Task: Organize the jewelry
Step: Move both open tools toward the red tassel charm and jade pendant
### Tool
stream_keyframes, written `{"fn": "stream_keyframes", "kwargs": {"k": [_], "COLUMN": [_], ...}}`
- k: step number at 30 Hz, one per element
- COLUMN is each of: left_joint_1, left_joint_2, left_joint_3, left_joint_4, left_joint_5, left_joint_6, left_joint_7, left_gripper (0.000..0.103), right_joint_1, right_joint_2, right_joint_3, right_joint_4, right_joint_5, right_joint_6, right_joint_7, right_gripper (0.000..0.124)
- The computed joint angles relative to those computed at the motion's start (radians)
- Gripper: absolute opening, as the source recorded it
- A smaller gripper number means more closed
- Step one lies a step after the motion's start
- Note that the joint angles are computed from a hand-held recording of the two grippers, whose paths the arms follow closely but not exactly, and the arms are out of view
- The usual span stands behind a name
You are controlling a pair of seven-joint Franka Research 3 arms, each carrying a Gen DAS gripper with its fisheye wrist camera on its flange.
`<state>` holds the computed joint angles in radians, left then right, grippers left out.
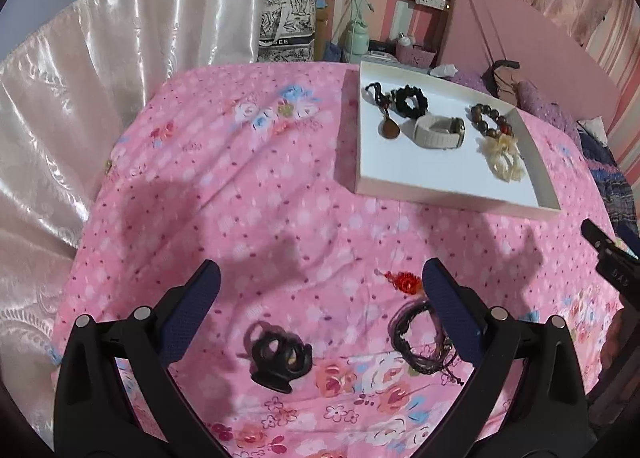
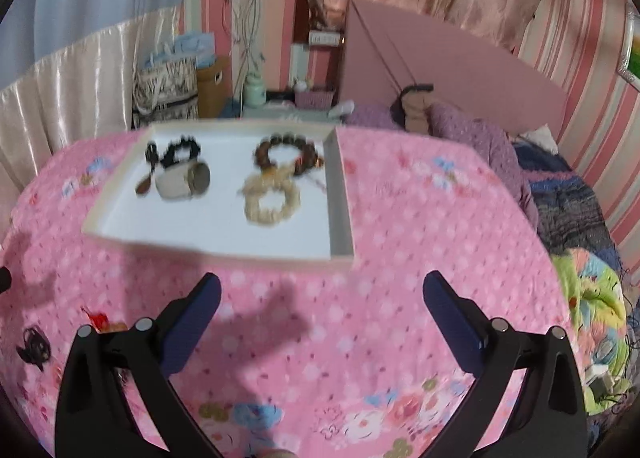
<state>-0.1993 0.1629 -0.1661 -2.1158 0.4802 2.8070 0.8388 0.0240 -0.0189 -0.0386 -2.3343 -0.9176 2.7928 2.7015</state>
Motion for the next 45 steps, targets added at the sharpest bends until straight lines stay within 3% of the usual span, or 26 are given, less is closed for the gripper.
{"fn": "stream_keyframes", "kwargs": {"k": [3, 7, 11, 18, 20, 23, 27, 32, 42, 45], "left_joint_1": [-0.032, -0.038, -0.047, -0.048, -0.026, 0.001, -0.039, -0.026, -0.009, 0.033], "left_joint_2": [0.0, 0.031, 0.051, 0.044, 0.054, 0.084, 0.103, 0.122, 0.127, 0.097], "left_joint_3": [0.035, 0.041, 0.06, 0.095, 0.08, 0.052, 0.087, 0.067, 0.034, -0.013], "left_joint_4": [-0.016, 0.003, 0.013, -0.008, -0.007, 0.007, 0.03, 0.041, 0.03, 0.002], "left_joint_5": [0.134, 0.209, 0.281, 0.43, 0.396, 0.3, 0.351, 0.313, 0.178, 0.044], "left_joint_6": [0.023, 0.02, 0.032, 0.048, 0.046, 0.05, 0.016, 0.01, 0.023, 0.034], "left_joint_7": [-0.12, -0.171, -0.231, -0.356, -0.339, -0.25, -0.296, -0.251, -0.114, -0.009], "left_gripper": [0.1, 0.1, 0.1, 0.1, 0.1, 0.1, 0.1, 0.1, 0.1, 0.099], "right_joint_1": [-0.004, -0.007, 0.0, 0.019, 0.033, 0.068, 0.079, 0.061, 0.053, 0.102], "right_joint_2": [0.015, 0.036, 0.04, 0.077, 0.089, 0.098, 0.116, 0.138, 0.144, 0.128], "right_joint_3": [-0.008, -0.024, -0.037, -0.039, -0.044, -0.075, -0.072, -0.031, 0.039, 0.004], "right_joint_4": [-0.017, -0.035, -0.048, -0.051, -0.051, -0.042, -0.039, -0.058, -0.054, -0.03], "right_joint_5": [0.044, 0.15, 0.118, 0.263, 0.297, 0.217, 0.269, 0.553, 0.959, 0.935], "right_joint_6": [0.032, 0.074, 0.11, 0.145, 0.158, 0.168, 0.179, 0.228, 0.199, 0.132], "right_joint_7": [-0.025, -0.095, -0.055, -0.134, -0.169, -0.091, -0.161, -0.395, -0.751, -0.743], "right_gripper": [0.101, 0.101, 0.101, 0.101, 0.101, 0.101, 0.101, 0.101, 0.1, 0.096]}}
